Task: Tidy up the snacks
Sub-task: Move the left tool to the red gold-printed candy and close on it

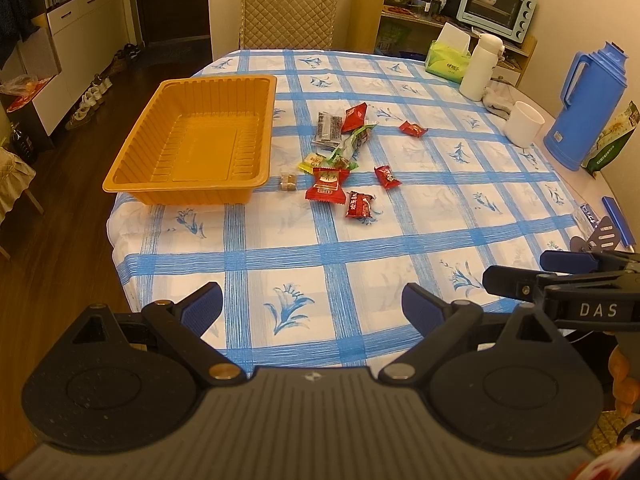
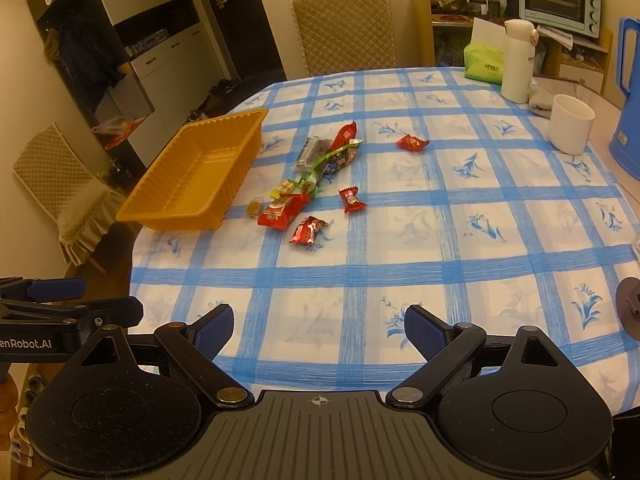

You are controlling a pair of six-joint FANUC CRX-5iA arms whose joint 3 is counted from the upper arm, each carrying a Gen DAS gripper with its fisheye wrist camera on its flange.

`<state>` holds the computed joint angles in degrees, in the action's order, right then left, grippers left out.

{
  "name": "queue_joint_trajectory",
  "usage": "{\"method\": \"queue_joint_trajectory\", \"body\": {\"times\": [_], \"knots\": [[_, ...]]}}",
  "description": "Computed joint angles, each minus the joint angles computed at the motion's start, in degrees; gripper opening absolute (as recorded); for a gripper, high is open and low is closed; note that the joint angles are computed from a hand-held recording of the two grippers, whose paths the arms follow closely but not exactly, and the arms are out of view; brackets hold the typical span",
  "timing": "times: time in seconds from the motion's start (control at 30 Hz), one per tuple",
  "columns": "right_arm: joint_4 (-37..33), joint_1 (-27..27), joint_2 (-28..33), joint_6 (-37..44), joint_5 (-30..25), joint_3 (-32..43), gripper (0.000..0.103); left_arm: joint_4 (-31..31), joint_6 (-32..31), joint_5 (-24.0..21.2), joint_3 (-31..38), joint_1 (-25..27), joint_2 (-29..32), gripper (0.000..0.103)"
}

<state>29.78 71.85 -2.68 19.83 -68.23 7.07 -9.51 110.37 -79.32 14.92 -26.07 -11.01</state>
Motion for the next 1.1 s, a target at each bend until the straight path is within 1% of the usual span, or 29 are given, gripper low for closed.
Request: {"method": "queue_joint_trajectory", "body": {"times": [0.23,0.43,0.5,0.57,0.73,0.87,1.0,1.1], "knots": [[-0.22,-1.49,0.10,-1.06,1.24,-1.40,0.092,2.42,-1.47,4.08,-2.96,1.42,-0.11,0.096],[-0.32,-2.91,-0.85,-3.02,4.11,-4.62,0.092,5.68,-4.83,10.51,-7.34,3.18,-0.85,0.095],[-0.33,-3.60,-1.02,-3.79,5.02,-5.51,0.092,6.42,-6.18,12.67,-8.50,3.60,-0.66,0.091],[-0.01,-4.18,-1.33,-4.36,6.11,-6.73,0.092,7.41,-7.48,13.65,-8.88,4.12,0.09,0.090],[0.94,-5.61,-1.26,-5.17,7.42,-8.52,0.091,8.73,-9.19,15.92,-8.82,4.59,2.60,0.082],[1.37,-7.20,-0.84,-5.16,8.89,-9.33,0.091,9.01,-11.44,17.45,-7.44,4.92,5.59,0.073],[1.53,-9.09,-0.15,-4.68,10.58,-9.66,0.091,9.69,-13.50,17.87,-4.99,5.47,9.36,0.062],[2.15,-10.42,0.55,-4.31,11.72,-9.68,0.090,9.97,-14.58,17.88,-2.92,5.91,12.14,0.058]]}}
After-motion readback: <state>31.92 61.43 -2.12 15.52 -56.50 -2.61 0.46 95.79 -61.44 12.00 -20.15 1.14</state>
